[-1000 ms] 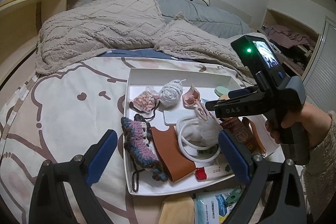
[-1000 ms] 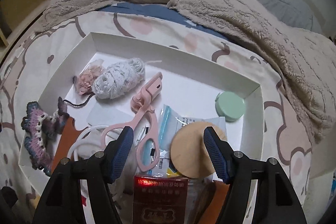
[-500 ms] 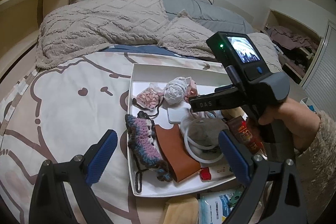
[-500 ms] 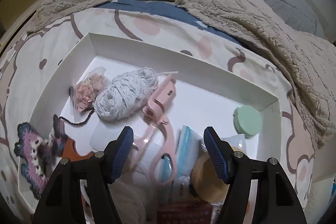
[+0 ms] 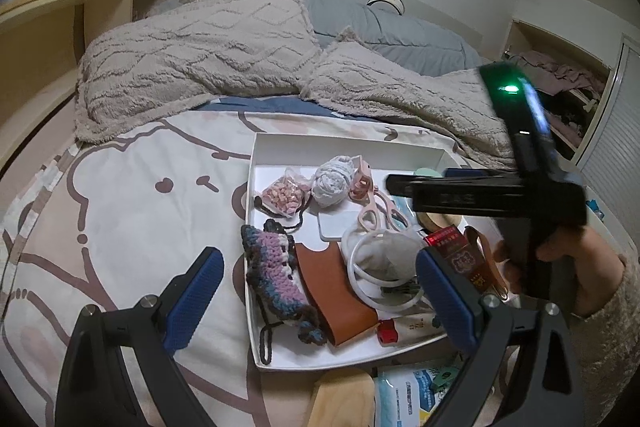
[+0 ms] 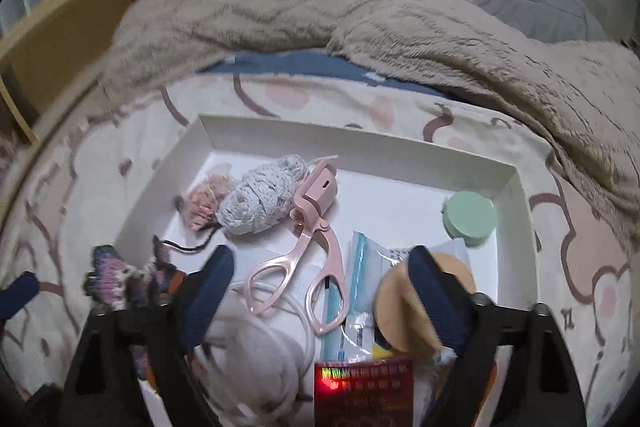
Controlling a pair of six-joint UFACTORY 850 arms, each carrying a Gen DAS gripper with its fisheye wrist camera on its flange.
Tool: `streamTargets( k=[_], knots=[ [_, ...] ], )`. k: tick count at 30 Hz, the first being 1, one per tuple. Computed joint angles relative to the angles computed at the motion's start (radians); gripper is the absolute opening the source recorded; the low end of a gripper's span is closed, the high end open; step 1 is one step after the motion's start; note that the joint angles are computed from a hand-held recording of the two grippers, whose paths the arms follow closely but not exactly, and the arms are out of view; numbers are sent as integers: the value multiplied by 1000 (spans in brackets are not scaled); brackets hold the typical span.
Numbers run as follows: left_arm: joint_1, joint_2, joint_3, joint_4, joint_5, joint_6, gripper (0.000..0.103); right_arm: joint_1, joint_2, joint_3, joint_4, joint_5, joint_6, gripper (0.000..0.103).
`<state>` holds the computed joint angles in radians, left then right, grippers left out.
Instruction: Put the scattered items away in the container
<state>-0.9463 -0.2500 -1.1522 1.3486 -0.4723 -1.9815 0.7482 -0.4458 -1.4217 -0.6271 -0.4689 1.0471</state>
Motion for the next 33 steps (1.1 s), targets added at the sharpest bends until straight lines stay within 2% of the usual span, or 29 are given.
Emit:
streamTargets(
  k=[3,11,19,26,33],
  knots=[
    [-11,6,2,7,-25,-7,102,10,62,72,-145,27,155,103],
    [-39,15,-2,-13,-77,10,103,42,222,261,-457,22,529,103],
    [-82,28,-10,-15,-128,19,103,85,370,432,-615,-22,722,103],
    [-133,56,5,-1,-179,5,103,145,508,563,-715,-104,854,103],
    [-190,73,16,15,-247,-27,103,225,586,637,-765,-207,949,103]
  ],
)
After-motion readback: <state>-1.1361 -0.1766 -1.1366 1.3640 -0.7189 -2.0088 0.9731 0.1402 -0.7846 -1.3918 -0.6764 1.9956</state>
